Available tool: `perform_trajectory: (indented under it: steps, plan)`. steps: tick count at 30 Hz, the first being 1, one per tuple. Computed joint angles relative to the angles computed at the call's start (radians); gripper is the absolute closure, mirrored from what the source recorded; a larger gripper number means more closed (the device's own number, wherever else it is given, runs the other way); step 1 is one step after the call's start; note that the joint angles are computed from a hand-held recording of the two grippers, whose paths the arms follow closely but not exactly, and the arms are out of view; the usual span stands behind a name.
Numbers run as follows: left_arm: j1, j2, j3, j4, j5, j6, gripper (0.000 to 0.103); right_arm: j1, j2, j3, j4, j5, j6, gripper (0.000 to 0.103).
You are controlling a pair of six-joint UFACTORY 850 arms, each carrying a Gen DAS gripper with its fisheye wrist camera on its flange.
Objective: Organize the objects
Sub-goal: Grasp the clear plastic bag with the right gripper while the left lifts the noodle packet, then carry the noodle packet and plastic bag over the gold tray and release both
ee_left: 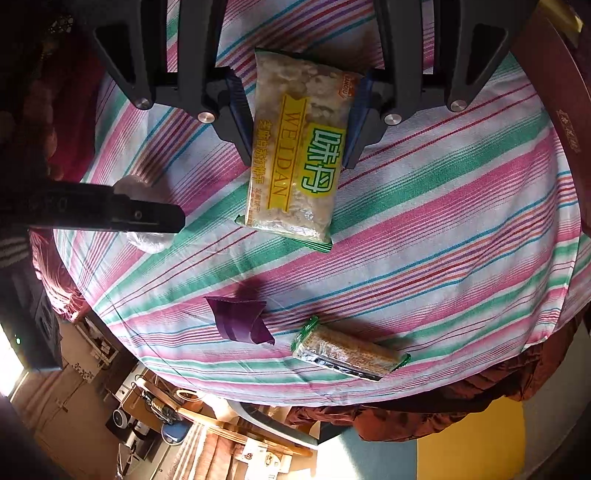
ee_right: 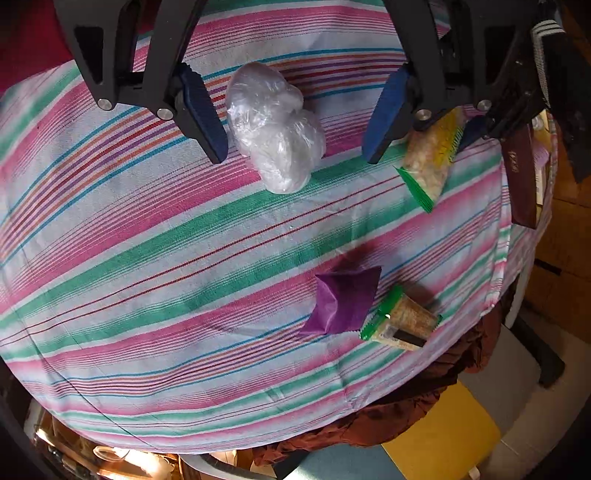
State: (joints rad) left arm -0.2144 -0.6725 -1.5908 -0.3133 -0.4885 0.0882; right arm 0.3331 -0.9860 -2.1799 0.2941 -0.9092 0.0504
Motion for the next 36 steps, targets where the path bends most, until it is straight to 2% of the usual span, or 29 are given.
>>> perform_trajectory:
  steps: [2, 4, 6, 9, 12, 17, 21, 24, 28, 36]
  plan:
    - [0.003, 0.020, 0.026, -0.016, 0.007, 0.005, 0.057, 0.005, 0.002, 0.002, -0.029, 0.001, 0.001, 0.031]
    - [-0.001, 0.021, 0.027, 0.011, 0.009, -0.026, 0.057, 0.016, 0.004, 0.005, -0.085, 0.007, 0.015, 0.039]
    - [-0.003, 0.022, 0.031, 0.028, 0.018, -0.047, 0.056, 0.021, 0.009, 0.015, -0.109, 0.021, 0.011, 0.054]
    - [-0.011, 0.032, 0.046, 0.064, 0.037, -0.071, 0.056, 0.016, 0.025, 0.041, -0.065, 0.054, -0.036, 0.061]
    - [-0.021, 0.043, 0.064, 0.122, 0.059, -0.127, 0.056, 0.014, 0.063, 0.097, 0.034, 0.121, -0.159, 0.061]
    - [-0.052, 0.059, 0.092, 0.331, 0.099, -0.292, 0.057, 0.037, 0.027, 0.049, 0.001, 0.086, -0.167, 0.061]
    - [-0.062, 0.076, 0.104, 0.427, 0.085, -0.388, 0.058, 0.047, 0.008, 0.015, -0.032, 0.068, -0.140, 0.061]
    - [-0.065, 0.125, 0.155, 0.454, 0.131, -0.410, 0.058, 0.047, 0.019, 0.032, -0.043, 0.074, -0.142, 0.060]
    - [-0.072, 0.195, 0.213, 0.570, 0.170, -0.530, 0.058, 0.053, 0.022, 0.035, -0.045, 0.086, -0.165, 0.060]
    - [-0.076, 0.325, 0.325, 0.879, 0.202, -0.864, 0.058, 0.063, 0.054, 0.081, -0.029, 0.124, -0.226, 0.060]
